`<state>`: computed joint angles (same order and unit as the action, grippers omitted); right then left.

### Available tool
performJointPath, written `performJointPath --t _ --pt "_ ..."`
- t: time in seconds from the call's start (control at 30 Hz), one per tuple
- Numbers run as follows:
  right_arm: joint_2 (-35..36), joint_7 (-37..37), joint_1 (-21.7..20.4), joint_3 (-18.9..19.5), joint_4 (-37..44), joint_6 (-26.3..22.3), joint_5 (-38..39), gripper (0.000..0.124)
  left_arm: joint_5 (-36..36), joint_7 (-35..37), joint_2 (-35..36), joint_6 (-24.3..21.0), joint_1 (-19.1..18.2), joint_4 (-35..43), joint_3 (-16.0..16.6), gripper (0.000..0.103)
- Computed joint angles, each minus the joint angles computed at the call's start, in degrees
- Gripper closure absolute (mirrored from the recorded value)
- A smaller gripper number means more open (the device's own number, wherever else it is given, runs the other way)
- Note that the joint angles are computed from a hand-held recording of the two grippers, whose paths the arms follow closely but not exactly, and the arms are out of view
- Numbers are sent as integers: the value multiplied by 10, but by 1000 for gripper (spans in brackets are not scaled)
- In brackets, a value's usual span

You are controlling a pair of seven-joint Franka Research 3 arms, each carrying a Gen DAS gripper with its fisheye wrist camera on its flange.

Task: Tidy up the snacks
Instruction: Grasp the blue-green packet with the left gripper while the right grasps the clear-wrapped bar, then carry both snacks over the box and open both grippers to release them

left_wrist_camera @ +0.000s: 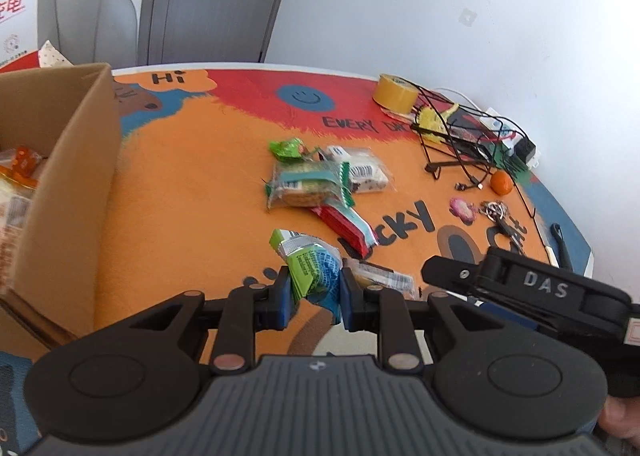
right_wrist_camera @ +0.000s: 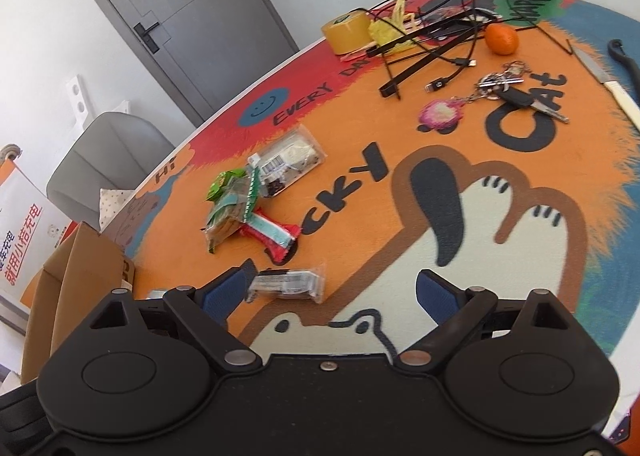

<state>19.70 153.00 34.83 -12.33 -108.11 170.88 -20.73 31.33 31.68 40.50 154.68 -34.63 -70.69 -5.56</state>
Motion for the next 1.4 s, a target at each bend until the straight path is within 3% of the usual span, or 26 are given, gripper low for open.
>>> performJointPath --t 0.2,0.3,0.5,0.57,0.63,0.7,1.1,1.4 --pt "43 -50 -13 30 64 -35 38 32 27 -44 -38 22 -1 -46 21 80" --pt "66 -39 15 7 104 -73 14 33 45 -69 -55 32 3 -67 27 80" --pt "107 -27 32 1 177 -147 -31 34 87 -122 -90 60 10 -112 38 80" --pt "122 -37 26 13 202 -177 -35 44 102 -141 -102 73 14 -127 41 80" --pt "133 -46 20 25 221 -204 -33 63 116 -158 -114 88 18 -144 43 80" --pt "136 -24 36 10 225 -214 -66 68 130 -174 -125 102 22 -160 45 80" --pt "110 27 40 21 226 -209 -141 72 211 -268 -174 145 40 -215 60 80" --pt "116 24 50 34 270 -190 -165 72 274 -339 -219 133 72 -261 54 80"
